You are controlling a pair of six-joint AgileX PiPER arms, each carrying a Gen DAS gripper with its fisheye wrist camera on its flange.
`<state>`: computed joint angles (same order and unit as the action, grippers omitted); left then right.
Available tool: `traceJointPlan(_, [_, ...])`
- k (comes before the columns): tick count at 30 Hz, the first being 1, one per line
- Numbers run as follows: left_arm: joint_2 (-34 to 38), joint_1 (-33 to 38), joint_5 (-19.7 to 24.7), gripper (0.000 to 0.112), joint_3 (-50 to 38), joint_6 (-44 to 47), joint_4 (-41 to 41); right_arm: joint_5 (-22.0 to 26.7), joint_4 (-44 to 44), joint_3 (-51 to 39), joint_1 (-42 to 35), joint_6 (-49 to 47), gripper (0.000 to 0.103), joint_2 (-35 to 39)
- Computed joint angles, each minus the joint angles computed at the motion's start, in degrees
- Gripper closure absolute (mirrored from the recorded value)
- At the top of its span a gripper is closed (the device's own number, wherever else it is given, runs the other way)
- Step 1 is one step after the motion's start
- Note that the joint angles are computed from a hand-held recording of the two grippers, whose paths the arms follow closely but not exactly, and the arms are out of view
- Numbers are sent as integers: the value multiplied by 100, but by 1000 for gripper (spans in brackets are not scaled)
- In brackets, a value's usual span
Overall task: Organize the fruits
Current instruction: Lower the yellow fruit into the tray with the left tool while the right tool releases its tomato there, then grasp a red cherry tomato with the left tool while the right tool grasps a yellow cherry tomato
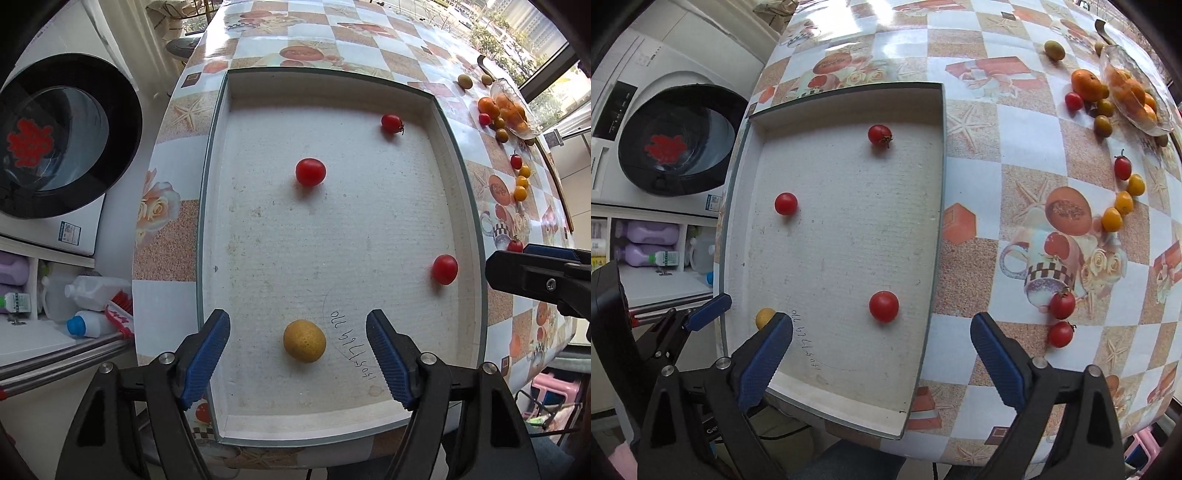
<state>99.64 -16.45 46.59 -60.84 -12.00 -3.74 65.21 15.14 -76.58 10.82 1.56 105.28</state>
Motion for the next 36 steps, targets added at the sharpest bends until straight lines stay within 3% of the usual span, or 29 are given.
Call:
traceJointPlan(11, [470,-571,415,35,-1476,604,-169,-270,-557,1714,-1862,716,2,-1159])
traceJointPlan(19, [1055,-1325,709,35,-2530,715,-330,-285,-650,2399,-3210,479,2,-1604])
traceJointPlan(23, [1337,-1609,899,35,-2925,608,-387,-240,-623,2267,-3550,253,2,-1481])
traceJointPlan(30, [1932,-1819,1246,35,-3842,133,-336,85,-652,1249,-3679,-129,2,-958])
traceJointPlan(36, [2851,-1692,1798,35,-5365,-390,-42,226,-767,165,-3621,-330,2,-298])
